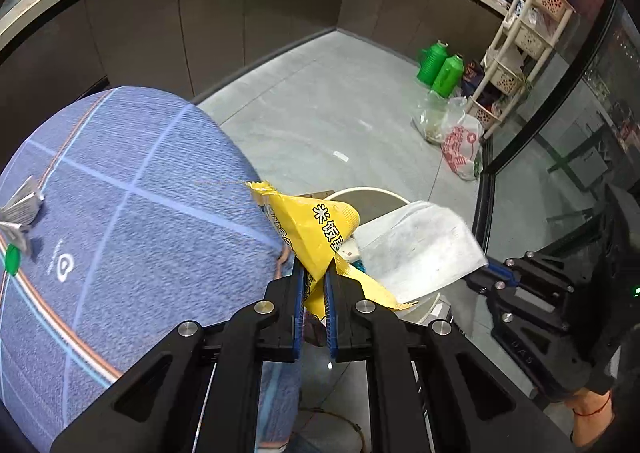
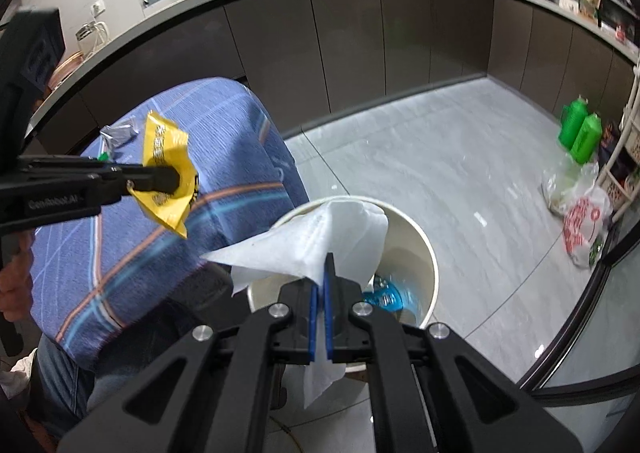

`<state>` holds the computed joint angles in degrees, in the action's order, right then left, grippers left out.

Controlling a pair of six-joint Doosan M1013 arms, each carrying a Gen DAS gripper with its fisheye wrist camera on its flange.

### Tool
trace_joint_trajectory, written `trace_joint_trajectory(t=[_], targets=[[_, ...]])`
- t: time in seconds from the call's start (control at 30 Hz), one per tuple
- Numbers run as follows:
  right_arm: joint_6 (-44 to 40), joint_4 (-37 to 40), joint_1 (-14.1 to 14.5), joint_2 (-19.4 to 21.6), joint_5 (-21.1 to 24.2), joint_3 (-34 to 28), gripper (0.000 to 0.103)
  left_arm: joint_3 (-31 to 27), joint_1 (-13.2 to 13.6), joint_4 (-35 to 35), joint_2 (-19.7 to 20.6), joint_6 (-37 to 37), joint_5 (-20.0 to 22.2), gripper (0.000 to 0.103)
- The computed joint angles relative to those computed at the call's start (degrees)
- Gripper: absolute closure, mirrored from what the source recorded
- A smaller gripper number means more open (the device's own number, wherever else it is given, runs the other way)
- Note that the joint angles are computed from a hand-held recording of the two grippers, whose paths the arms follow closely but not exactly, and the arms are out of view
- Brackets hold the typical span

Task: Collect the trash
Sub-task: 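Carry the yellow bag and white tissue over the white bin with both grippers, then open both grippers over the bin to drop the bag and tissue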

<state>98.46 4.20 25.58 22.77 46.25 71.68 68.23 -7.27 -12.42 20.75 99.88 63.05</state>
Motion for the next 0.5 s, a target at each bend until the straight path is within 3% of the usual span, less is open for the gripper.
trace_joint_trajectory(t=[0.4,0.5], targets=[[-3.08,6.25,-2.15,3.11,2.27,-0.44,0.097,-3.59,-2.55,0.03,4.63,0.91,3.38,0.095],[-4.79,6.79,-2.33,4.17,3.11,-1.14,0.092,-4.2,-3.05,0.0,5.82,1.76,4.3,0.093]])
